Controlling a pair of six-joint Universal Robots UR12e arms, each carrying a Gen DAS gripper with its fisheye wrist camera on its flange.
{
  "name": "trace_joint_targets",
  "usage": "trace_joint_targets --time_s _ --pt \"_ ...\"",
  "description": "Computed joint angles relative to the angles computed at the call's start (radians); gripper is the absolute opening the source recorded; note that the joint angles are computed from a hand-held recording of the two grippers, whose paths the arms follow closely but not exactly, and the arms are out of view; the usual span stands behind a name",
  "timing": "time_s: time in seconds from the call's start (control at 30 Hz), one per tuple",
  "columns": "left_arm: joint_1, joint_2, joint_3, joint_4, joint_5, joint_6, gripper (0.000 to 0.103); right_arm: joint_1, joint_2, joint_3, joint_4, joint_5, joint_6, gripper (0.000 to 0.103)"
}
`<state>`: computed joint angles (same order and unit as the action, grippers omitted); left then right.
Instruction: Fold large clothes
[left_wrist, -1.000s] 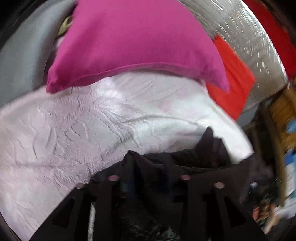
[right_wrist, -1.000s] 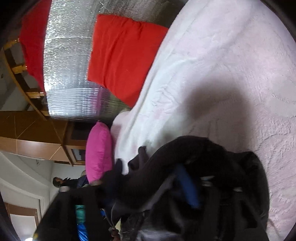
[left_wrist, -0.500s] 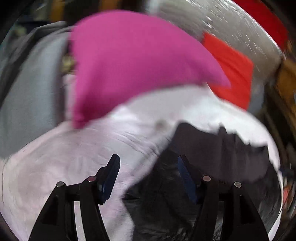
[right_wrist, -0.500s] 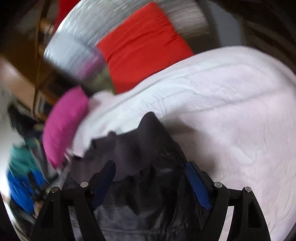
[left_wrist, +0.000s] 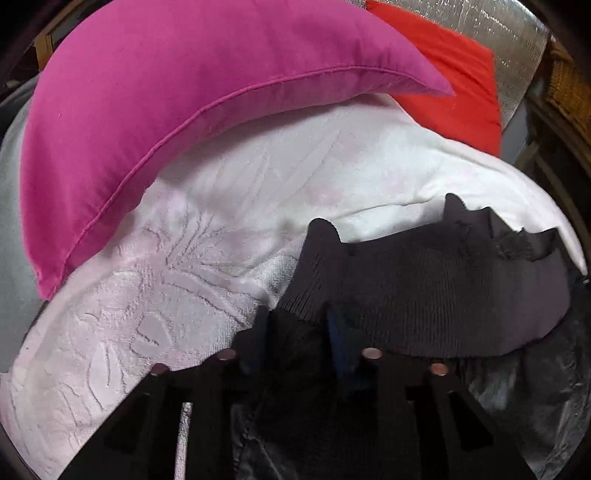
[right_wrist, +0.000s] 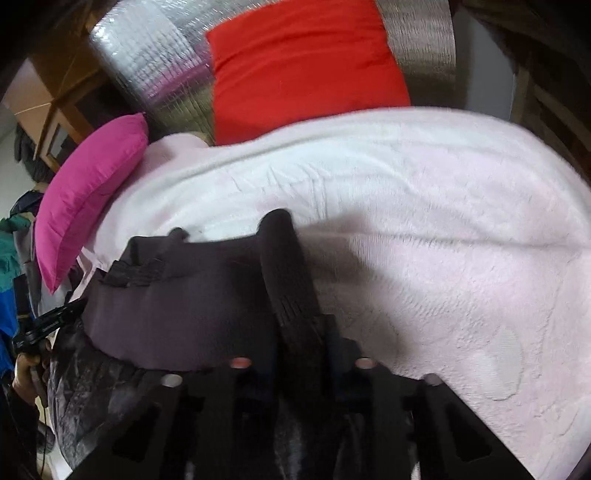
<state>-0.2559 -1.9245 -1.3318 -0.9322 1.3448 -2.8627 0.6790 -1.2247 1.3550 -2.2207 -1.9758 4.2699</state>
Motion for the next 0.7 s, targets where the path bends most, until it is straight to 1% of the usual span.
trace_joint_targets --time_s 0.07,0.1,0.13,0.17,0.2,0.23,0.27,0.33,0.4,0.43,0.47,0.5,0.53,0.6,0.63,0.67,0.7 --pt "0.006 0.005 -0.015 0.036 -0.005 -0.035 0.023 0.014 0.001 -0.020 0.013 -0.061 -0.004 0.019" --pt "0.010 0.003 -0.016 0.040 -0.001 -0.062 0.022 0.017 -0.006 -0.013 0.014 -0.097 0.031 0.018" --pt "0.013 -0.002 -0.014 0.034 0.001 -0.078 0.022 0.013 -0.010 -0.004 0.014 -0.103 0.064 0.018" --pt "0.016 -0.009 -0.009 0.018 -0.001 -0.105 0.022 0.003 -0.016 0.015 0.021 -0.080 0.121 0.018" --pt "0.018 -0.012 -0.010 0.013 -0.007 -0.121 0.022 0.000 -0.013 0.019 0.029 -0.063 0.136 0.018" --pt "0.016 -0.011 -0.013 0.023 0.001 -0.118 0.022 -0.002 -0.006 0.020 0.041 -0.043 0.143 0.018" --pt "0.015 -0.010 -0.015 0.029 0.005 -0.115 0.022 0.000 -0.002 0.024 0.040 -0.045 0.152 0.018" --pt "0.015 -0.009 -0.016 0.028 0.011 -0.112 0.023 -0.002 -0.011 0.047 0.005 -0.044 0.180 0.018" --pt "0.014 -0.011 -0.013 0.026 0.016 -0.117 0.023 -0.004 -0.018 0.057 -0.006 -0.040 0.200 0.020" --pt "0.013 -0.010 -0.014 0.028 0.021 -0.116 0.024 -0.004 -0.020 0.059 -0.008 -0.046 0.211 0.026" --pt "0.011 -0.006 -0.018 0.039 0.028 -0.112 0.025 -0.003 -0.024 0.068 -0.032 -0.044 0.218 0.042" --pt "0.011 0.000 -0.025 0.055 0.029 -0.102 0.028 -0.003 -0.024 0.065 -0.027 -0.041 0.236 0.056" --pt "0.010 0.006 -0.031 0.063 0.028 -0.095 0.030 0.002 -0.024 0.057 -0.002 -0.050 0.257 0.080" --pt "0.012 0.029 -0.051 0.097 0.039 -0.088 0.035 0.017 -0.027 0.044 0.012 -0.091 0.263 0.081" --pt "0.014 0.044 -0.065 0.124 0.051 -0.089 0.041 0.026 -0.027 0.036 0.024 -0.116 0.273 0.081" --pt "0.016 0.060 -0.082 0.153 0.069 -0.087 0.043 0.039 -0.033 0.028 0.038 -0.153 0.297 0.081" --pt "0.015 0.070 -0.093 0.179 0.092 -0.085 0.045 0.048 -0.036 0.023 0.043 -0.173 0.307 0.081"
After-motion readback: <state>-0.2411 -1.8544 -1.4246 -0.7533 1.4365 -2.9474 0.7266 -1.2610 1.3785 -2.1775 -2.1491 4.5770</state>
